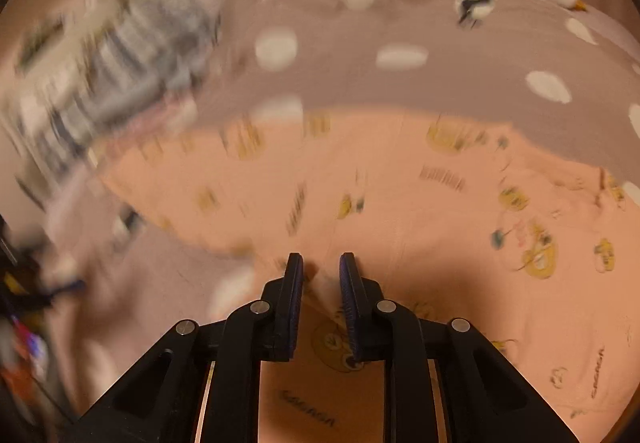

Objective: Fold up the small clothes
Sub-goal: 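Fold the held sleeve across the shirt body with the right gripper, then grasp the other sleeve cuff with the left gripper and fold it across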

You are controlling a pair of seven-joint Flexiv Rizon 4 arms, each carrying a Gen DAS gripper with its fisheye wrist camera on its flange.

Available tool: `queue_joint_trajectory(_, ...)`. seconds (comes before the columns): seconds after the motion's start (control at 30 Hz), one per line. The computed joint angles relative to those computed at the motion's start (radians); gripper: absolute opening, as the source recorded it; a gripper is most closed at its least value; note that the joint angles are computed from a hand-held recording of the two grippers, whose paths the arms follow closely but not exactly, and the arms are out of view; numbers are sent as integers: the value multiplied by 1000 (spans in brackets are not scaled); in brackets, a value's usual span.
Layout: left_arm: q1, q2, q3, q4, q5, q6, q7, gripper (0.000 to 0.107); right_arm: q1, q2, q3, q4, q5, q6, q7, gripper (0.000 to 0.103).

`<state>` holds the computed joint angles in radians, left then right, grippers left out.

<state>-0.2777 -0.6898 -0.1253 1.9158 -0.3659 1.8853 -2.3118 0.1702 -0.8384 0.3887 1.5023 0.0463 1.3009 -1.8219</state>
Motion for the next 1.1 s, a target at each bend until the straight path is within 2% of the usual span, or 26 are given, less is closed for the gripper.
queue_joint_trajectory(0.07,81,-1,-54,28,36,58,-24,103,-29,8,42,5,10,2,-35,22)
queue_joint_trajectory(0.13,145,-6,-90,52,53,102,-74,102,-116,11,148,-4,83,-24,-114,22)
queue_joint_trajectory(0.23,209,-34,-120,52,99,167,-134,102,-185,29,215,20,155,-5,-189,22)
queue_joint_trajectory(0.4,285,-92,-151,2,168,195,-198,101,-256,51,267,36,274,-23,-276,22)
queue_joint_trajectory(0.5,329,-132,-176,-28,223,232,-225,97,-278,68,273,57,335,-20,-320,22)
queue_joint_trajectory(0.53,355,-152,-197,-41,251,245,-241,95,-309,81,285,74,365,-26,-354,23)
queue_joint_trajectory(0.63,369,-186,-201,-75,272,265,-271,89,-339,105,287,89,422,-34,-397,23)
queue_joint_trajectory(0.67,365,-190,-195,-83,272,264,-274,83,-354,114,291,95,444,-38,-416,23)
queue_joint_trajectory(0.73,360,-198,-183,-100,269,259,-274,80,-362,126,287,99,484,-33,-442,23)
queue_joint_trajectory(0.83,339,-201,-155,-120,237,234,-267,66,-361,141,269,102,541,-25,-467,23)
queue_joint_trajectory(0.9,315,-193,-124,-128,196,194,-252,47,-345,150,245,103,563,-22,-471,23)
queue_joint_trajectory(0.97,256,-165,-56,-137,115,73,-205,5,-334,157,223,105,584,-22,-467,23)
queue_joint_trajectory(1.0,207,-148,0,-144,64,-1,-176,3,-331,160,216,105,593,-26,-468,23)
queue_joint_trajectory(1.03,180,-141,28,-146,42,-19,-161,4,-331,163,209,108,604,-27,-469,23)
queue_joint_trajectory(1.1,55,-120,167,-163,-28,-91,-118,4,-329,169,199,112,621,-28,-478,23)
